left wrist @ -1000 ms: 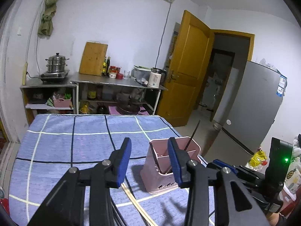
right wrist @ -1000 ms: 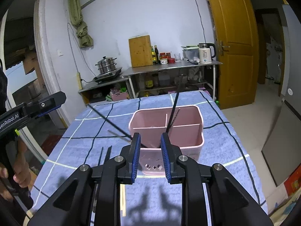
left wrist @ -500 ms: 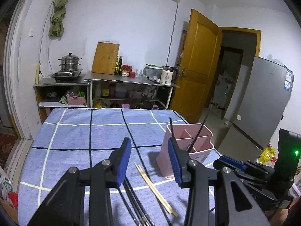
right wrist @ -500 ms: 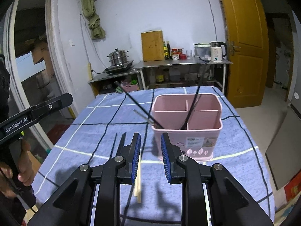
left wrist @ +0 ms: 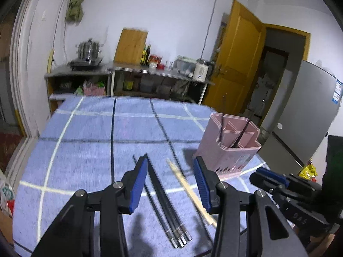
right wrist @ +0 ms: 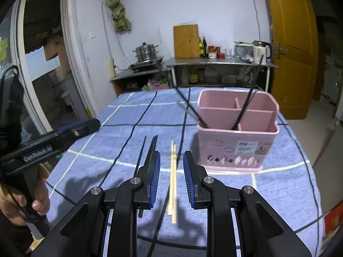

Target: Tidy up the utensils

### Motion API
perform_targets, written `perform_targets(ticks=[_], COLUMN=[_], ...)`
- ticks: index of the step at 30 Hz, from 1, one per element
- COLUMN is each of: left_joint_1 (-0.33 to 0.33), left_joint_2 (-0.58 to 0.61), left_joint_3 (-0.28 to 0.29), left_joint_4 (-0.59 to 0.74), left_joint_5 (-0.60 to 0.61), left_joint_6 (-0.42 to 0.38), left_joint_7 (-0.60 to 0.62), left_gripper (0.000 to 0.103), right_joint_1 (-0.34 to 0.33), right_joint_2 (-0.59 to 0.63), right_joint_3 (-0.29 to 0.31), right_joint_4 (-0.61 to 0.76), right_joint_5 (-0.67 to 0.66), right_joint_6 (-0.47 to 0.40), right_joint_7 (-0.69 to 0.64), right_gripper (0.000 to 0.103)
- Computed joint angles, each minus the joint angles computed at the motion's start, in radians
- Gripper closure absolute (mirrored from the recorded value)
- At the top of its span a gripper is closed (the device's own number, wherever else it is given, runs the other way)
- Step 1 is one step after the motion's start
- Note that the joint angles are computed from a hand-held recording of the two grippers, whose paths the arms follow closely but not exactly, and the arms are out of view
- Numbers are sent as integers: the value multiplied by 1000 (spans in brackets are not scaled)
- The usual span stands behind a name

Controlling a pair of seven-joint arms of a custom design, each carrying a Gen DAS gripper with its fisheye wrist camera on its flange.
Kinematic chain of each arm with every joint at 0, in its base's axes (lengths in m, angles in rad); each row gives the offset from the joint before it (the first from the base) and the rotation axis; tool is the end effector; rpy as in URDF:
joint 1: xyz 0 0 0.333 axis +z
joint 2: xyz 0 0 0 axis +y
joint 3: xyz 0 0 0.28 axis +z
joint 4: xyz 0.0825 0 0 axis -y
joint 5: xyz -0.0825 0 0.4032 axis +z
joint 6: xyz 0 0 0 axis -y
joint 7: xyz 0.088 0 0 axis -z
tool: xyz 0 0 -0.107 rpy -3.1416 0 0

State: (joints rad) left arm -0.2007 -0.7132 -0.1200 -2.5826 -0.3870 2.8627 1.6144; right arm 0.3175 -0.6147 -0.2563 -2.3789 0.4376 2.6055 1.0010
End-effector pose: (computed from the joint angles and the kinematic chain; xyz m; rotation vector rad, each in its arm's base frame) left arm 0.4088 -0.1204 0.5698 -1.6683 1.7758 -1.2051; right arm 0.4621 0.0016 0.5939 -1.8301 1.3109 -0.4979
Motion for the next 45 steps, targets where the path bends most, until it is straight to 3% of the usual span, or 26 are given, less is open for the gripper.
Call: perform_targets(ticks=[6, 12, 21, 26, 32, 45], left_joint_1=[6, 9, 50, 81, 78, 99], left_joint_2=[62, 178, 336, 343, 316, 263], left_joint_3=[16, 19, -24, -55, -29, 12], left_joint_4=[-12, 28, 120, 120, 102, 54], left_joint_5=[-23, -45, -5, 67, 85, 43], left_joint_6=[-44, -67, -82, -70, -93, -115], left_joint_7=[-15, -17, -60, -99, -73, -37], left_gripper=[57, 66, 79, 92, 94, 95], right_joint_1=[12, 13, -5, -17, -25, -77], right_joint_2=[29, 59, 123, 160, 224, 434], right_joint_3=[5, 7, 30, 51, 83, 181], right_joint_4=[-9, -6, 25, 45, 84, 239], right_joint_5=[11, 39, 72, 80, 88, 68], right_joint_6=[-19, -37, -58, -68, -75, -105], right_joint_7=[-21, -45, -75, -80, -75, -39], right_gripper=[80, 80, 80, 80, 80, 91])
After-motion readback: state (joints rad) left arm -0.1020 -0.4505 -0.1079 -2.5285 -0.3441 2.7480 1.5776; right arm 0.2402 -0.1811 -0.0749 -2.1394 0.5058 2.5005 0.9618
